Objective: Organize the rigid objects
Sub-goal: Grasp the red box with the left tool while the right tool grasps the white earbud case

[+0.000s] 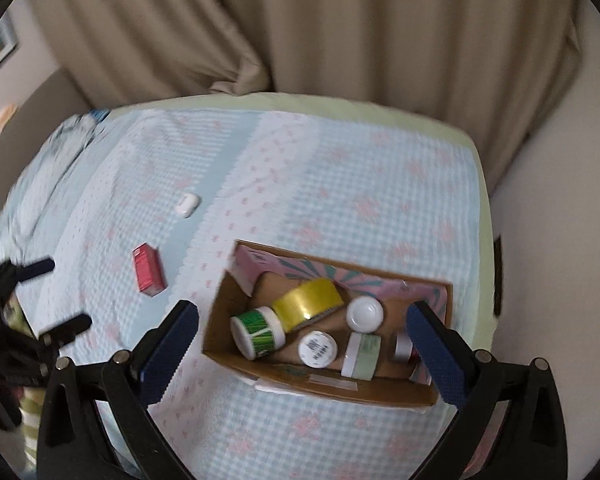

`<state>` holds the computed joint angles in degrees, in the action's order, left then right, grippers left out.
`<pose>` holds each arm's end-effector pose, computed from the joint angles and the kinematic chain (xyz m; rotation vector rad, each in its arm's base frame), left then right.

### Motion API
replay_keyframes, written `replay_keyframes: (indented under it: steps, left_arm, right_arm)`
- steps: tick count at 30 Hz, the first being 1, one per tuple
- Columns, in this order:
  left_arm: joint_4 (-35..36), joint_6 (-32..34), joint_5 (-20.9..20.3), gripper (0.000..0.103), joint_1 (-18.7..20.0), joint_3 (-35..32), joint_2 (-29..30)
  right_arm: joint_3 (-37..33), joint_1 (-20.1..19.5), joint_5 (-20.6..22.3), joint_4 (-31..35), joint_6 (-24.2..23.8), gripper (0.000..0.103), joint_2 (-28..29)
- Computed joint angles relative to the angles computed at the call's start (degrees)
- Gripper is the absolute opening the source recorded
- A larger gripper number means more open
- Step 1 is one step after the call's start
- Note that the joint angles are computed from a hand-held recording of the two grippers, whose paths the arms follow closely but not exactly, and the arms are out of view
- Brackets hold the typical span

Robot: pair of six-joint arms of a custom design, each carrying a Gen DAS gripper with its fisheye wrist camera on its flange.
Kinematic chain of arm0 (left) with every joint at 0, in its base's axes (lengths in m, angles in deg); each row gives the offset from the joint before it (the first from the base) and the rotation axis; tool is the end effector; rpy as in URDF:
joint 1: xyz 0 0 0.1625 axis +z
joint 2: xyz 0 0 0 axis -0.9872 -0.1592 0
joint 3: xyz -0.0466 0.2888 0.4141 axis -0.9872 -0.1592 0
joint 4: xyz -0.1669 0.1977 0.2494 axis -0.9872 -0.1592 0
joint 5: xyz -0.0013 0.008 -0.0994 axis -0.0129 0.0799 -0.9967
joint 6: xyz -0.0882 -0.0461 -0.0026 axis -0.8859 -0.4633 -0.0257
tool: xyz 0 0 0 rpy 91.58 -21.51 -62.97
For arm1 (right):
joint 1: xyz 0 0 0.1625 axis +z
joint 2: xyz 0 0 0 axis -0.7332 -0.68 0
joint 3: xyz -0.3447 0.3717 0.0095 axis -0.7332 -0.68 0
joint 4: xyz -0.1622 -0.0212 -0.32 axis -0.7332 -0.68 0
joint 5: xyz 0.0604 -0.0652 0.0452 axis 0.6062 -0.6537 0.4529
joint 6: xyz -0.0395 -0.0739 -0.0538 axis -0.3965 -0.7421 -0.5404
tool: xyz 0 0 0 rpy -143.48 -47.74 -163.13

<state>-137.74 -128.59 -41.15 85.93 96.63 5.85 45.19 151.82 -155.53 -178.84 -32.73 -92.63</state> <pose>-0.5086 -0.2297 0.1426 -0.0647 2.2370 -0.6693 0.1822 -0.3557 0.4720 1.0226 -2.3714 0.3065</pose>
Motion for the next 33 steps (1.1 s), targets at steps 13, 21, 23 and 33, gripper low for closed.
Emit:
replay_keyframes:
  steps: [13,21,23,33]
  left_arm:
    - [8.1,-17.7,-3.0,0.103,-2.7,6.8,-10.0]
    - [-3.0,-24.7,-6.7,0.103,1.7,18.2,-14.5]
    - [-7.9,-27.7,-6.5,0.103,3.1,21.9,-15.1]
    - [-35.4,-31.1,-3.5,0.101,11.5,36.7,-10.4]
  right_arm:
    - [1.2,12.6,-0.1,-2.8,2.5,0.103,7.7]
    - [0.0,12.5,1.6,-5.8,-1.8,0.103,17.8]
    - [-0.4,12.0,1.8,-6.5,-3.4,0.103,20.9]
    - [-1.6,8.6,-0.1,-13.8,-14.6,0.103,38.1]
